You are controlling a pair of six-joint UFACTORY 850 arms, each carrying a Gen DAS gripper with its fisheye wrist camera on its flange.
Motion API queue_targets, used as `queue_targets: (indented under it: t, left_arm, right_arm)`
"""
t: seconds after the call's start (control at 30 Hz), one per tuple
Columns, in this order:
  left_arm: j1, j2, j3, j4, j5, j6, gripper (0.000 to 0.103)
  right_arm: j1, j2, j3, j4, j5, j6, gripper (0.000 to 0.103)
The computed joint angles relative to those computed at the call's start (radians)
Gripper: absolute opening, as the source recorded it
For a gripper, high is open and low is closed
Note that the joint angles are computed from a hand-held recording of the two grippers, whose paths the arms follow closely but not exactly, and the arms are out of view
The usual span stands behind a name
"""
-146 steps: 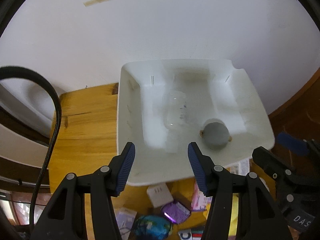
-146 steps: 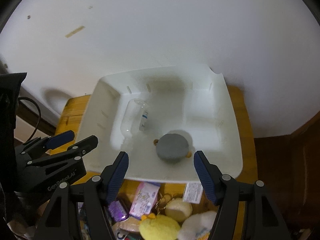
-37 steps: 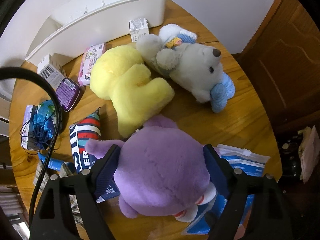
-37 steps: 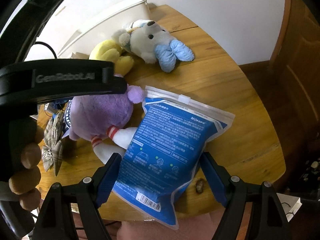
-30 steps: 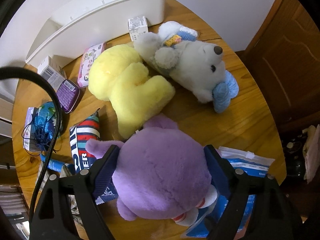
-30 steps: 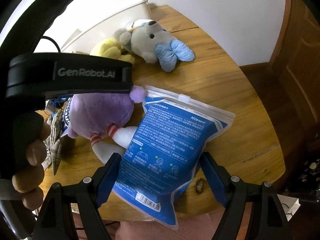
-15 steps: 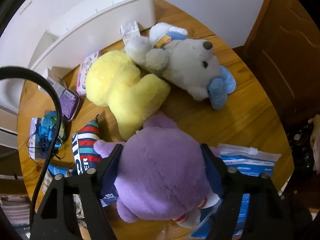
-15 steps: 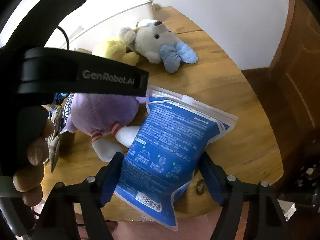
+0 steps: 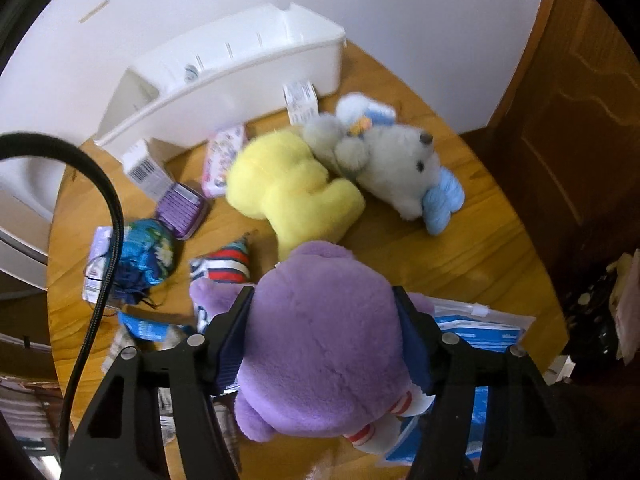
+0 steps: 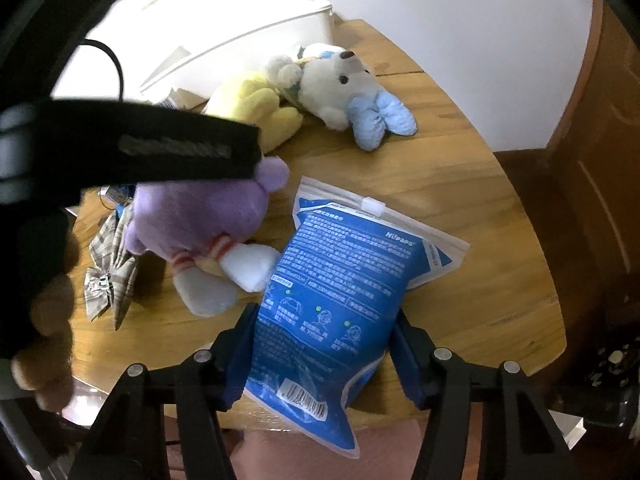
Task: Organize objects
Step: 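Lift the purple plush with the left gripper while the right gripper carries the blue bag to the tray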
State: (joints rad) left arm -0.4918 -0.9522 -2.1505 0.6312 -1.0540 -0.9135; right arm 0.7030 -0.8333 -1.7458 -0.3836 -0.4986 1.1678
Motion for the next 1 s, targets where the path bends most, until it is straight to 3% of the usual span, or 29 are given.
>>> queue_targets:
  t: [0.23,0.53,0.8,1.0]
  left_arm:
    - [0.004,0.105,0.081,0.052,0.071,-0.026,0.069]
    - [-0.015,0.237,0.165,0.138,0.083,-0.068,0.069]
    - [-0.005,0.26,0.119,0.204,0.063,-0.071,0.069]
    - [0.009,0.235,0.027,0.238,0.017,-0.046,0.069]
  right_arm:
    - [0.01,0.031,0.02,-0.057,0.006,0.027,0.061]
    - [0.019,0.032,-0.064,-0.115,-0.039,0.034,0.061]
    - [0.016,0.036,-0.164,-0.209,-0.096,0.022,0.061]
    - [0.001,-0.009,-0.316,-0.262,-0.145,-0.034,0.061]
